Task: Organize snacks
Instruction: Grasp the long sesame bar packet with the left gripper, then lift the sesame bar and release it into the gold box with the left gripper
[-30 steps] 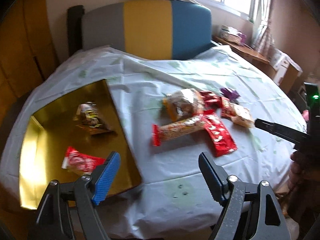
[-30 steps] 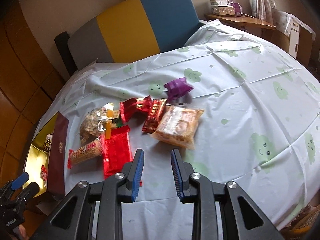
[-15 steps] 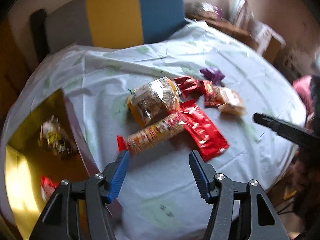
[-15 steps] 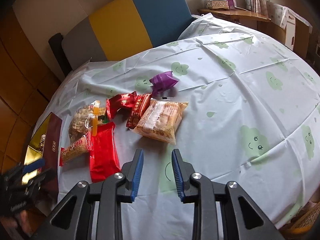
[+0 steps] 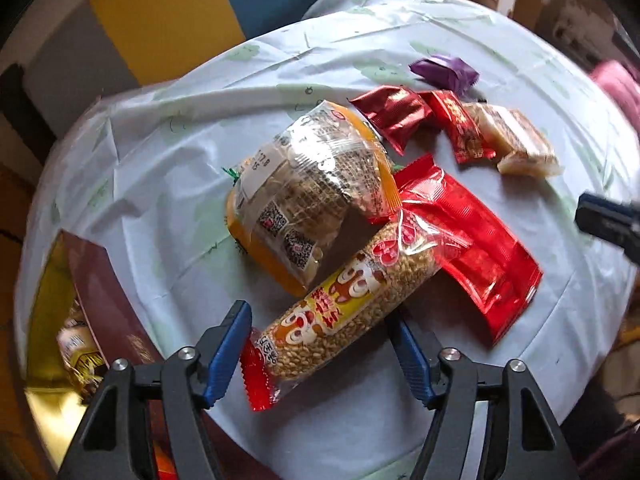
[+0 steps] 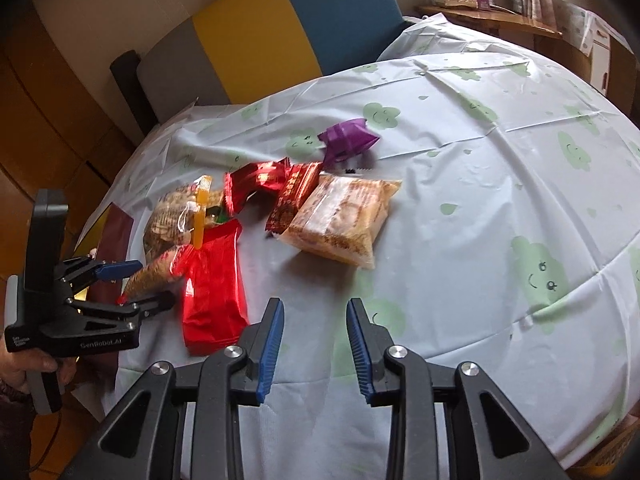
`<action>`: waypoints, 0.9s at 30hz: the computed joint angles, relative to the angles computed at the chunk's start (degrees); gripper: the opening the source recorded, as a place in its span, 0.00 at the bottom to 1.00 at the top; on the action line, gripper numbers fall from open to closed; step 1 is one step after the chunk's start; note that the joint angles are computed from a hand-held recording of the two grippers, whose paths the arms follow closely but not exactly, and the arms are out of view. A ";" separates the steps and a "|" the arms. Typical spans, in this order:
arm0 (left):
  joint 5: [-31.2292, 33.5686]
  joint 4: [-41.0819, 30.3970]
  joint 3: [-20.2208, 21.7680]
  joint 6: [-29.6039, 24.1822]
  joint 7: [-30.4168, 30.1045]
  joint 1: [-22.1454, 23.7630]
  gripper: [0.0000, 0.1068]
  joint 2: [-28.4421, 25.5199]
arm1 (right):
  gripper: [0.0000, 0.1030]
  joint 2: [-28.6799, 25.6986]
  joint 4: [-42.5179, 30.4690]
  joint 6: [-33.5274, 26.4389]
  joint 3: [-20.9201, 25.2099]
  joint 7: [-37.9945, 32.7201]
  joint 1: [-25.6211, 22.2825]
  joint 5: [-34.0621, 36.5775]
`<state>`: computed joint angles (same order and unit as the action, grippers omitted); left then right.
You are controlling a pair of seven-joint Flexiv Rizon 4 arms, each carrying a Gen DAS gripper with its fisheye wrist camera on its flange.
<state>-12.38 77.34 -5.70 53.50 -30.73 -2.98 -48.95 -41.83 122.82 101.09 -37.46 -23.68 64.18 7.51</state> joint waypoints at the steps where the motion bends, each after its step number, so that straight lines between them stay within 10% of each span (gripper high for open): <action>1: -1.20 0.16 -0.88 -1.60 0.09 0.80 0.45 0.23 | 0.32 -0.08 -0.15 -0.06 0.22 0.00 -0.21 -0.05; 17: -25.04 25.19 -10.99 4.99 7.48 11.41 0.29 13.63 | 0.44 0.94 -8.73 -4.91 11.30 -6.60 -11.40 -10.67; 27: -31.47 24.52 -8.35 1.71 12.95 9.82 0.28 14.24 | 0.48 -1.30 -17.54 -13.32 18.85 -5.86 -20.19 -21.75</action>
